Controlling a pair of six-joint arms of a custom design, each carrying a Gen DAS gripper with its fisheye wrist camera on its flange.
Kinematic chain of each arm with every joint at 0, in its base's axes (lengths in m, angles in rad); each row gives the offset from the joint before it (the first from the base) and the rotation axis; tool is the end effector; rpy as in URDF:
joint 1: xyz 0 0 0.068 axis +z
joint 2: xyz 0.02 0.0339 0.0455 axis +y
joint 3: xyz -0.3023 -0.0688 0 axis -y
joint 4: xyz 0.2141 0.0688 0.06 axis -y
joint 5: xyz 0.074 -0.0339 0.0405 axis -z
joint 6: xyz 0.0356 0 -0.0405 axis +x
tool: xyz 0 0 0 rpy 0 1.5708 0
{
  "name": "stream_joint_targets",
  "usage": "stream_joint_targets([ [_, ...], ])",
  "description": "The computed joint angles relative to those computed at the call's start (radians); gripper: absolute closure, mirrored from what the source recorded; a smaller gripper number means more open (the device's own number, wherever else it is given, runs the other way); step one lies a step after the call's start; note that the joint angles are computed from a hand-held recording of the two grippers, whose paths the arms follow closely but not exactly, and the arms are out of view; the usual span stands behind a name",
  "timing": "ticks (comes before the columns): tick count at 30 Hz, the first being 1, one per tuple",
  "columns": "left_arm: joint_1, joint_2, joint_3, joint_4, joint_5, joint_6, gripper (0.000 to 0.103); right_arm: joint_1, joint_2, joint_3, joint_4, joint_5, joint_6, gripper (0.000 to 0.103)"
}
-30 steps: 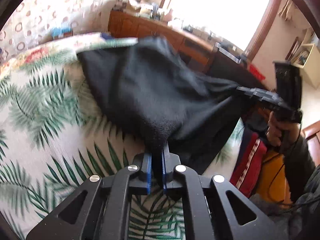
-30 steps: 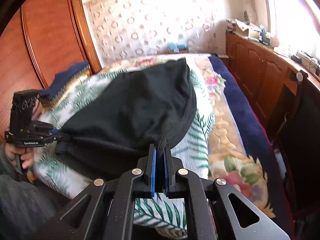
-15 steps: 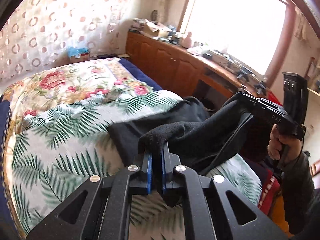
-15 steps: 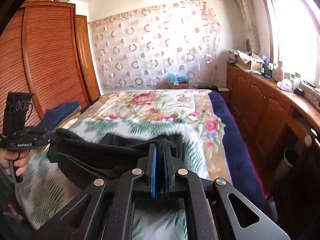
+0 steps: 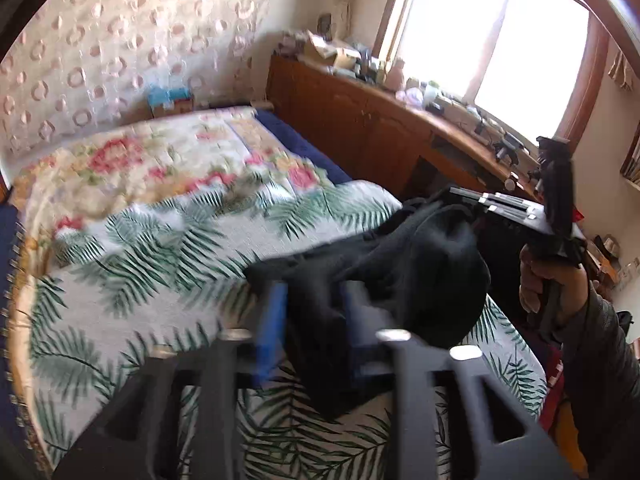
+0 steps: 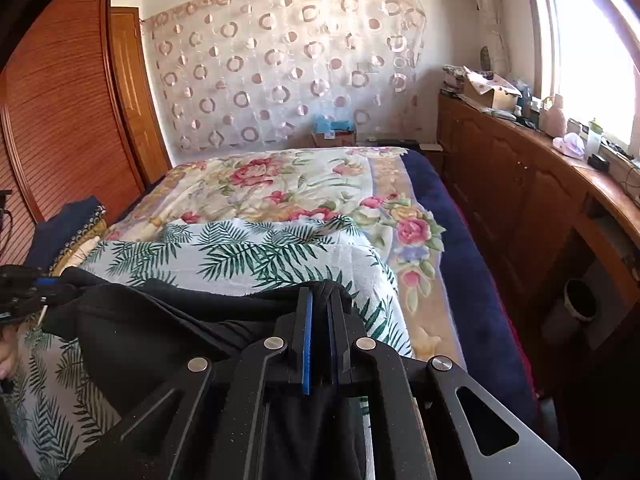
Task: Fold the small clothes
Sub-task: 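Grasp the folded black shirt bundle with the right gripper, then grasp the bundle with the left gripper while the right gripper holds it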
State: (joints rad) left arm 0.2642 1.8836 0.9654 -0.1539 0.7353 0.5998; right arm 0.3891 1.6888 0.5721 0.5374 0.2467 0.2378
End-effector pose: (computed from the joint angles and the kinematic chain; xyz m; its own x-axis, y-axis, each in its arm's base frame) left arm 0.3332 0.0654 0.1793 -0.6343 0.2621 -0.7273 0.5743 0.7895 -0.2163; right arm 0.2755 0.1036 0.1882 -0.5344 0.0278 -0.8448 -0.0544 0.9963 0.0672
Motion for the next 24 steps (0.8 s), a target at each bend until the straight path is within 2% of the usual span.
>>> stream_joint_targets([
  [4, 0.045, -0.027, -0.005, -0.016, 0.041, 0.020, 0.031, -0.005, 0.028, 0.080, -0.078, 0.029, 0.011, 0.097],
  [6, 0.059, -0.041, -0.032, -0.002, 0.042, 0.040, 0.030, -0.016, 0.051, 0.118, -0.098, 0.038, 0.018, 0.096],
  [8, 0.054, -0.041, -0.048, 0.009, 0.034, 0.051, 0.030, 0.004, 0.039, 0.126, -0.127, 0.086, 0.044, 0.084],
  [10, 0.044, -0.026, -0.062, 0.022, 0.021, 0.058, 0.030, 0.018, 0.001, 0.105, -0.126, 0.093, 0.058, 0.081],
  [15, -0.004, 0.032, -0.072, 0.076, -0.022, 0.016, 0.030, 0.083, -0.108, 0.013, -0.110, 0.133, 0.018, 0.049],
  [19, -0.063, 0.101, -0.045, 0.132, -0.075, -0.040, 0.030, 0.126, -0.107, -0.030, -0.109, 0.107, -0.010, 0.045],
  [24, -0.103, 0.188, 0.055, 0.151, -0.105, -0.127, 0.030, 0.068, -0.019, 0.018, -0.106, 0.033, -0.007, 0.045],
])
